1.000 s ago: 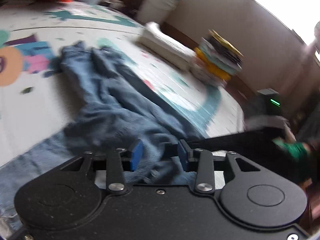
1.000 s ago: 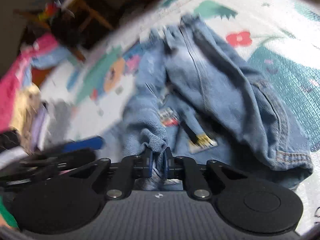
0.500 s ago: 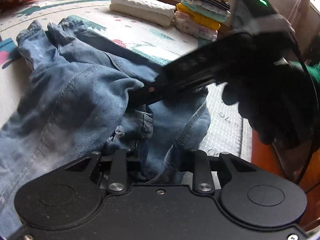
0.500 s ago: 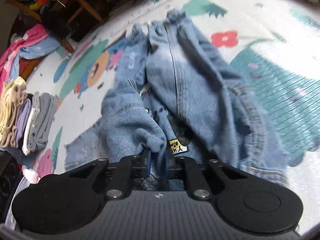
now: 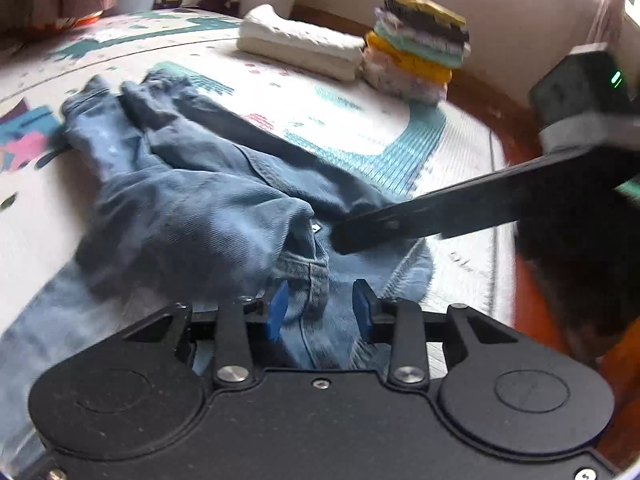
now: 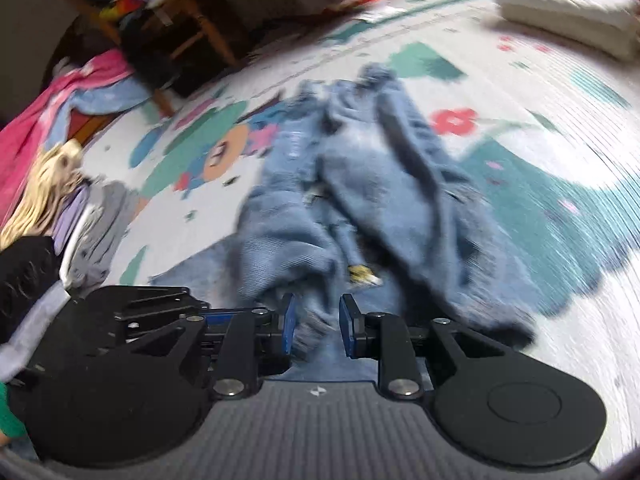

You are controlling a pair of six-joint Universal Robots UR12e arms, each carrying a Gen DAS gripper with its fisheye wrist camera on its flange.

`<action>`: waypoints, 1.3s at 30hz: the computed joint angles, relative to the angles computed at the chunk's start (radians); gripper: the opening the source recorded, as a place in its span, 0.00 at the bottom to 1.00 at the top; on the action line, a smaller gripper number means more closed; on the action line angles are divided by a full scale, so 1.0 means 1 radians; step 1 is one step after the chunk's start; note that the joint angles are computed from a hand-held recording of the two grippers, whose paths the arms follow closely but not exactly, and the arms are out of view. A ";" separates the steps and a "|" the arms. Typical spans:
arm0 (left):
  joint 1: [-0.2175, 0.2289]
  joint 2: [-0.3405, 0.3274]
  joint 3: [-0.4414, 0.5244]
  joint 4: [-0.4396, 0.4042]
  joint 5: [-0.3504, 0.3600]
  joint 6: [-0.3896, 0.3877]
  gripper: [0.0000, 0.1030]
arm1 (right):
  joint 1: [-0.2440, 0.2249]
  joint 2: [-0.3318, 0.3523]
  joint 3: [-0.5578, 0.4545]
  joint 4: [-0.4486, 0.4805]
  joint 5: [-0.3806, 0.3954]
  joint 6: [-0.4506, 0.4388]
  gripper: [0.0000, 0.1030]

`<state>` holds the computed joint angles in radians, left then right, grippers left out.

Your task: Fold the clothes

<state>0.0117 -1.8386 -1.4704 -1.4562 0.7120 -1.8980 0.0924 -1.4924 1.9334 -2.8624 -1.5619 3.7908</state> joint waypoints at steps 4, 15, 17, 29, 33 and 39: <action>0.049 0.013 -0.019 0.099 0.025 -0.197 0.32 | 0.019 0.043 -0.048 0.010 0.010 -0.176 0.25; 0.095 0.018 -0.109 0.566 0.302 -0.934 0.35 | 0.035 0.051 -0.070 0.108 -0.030 -0.195 0.18; 0.086 0.013 -0.107 0.594 0.330 -0.977 0.35 | 0.039 0.052 -0.071 0.103 -0.033 -0.208 0.18; 0.059 0.006 -0.086 0.615 0.335 -0.876 0.03 | 0.048 0.075 -0.088 0.102 -0.047 -0.221 0.19; 0.045 -0.011 -0.010 0.632 0.221 -0.811 0.03 | 0.053 0.076 -0.084 0.100 -0.066 -0.220 0.19; -0.031 -0.092 0.235 0.471 -0.026 -0.589 0.03 | 0.056 0.080 -0.099 0.149 -0.089 -0.227 0.19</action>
<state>-0.0190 -1.9309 -1.2355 -0.9856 0.6859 -2.4868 0.1482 -1.4125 1.8342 -2.7136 -1.6512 3.5636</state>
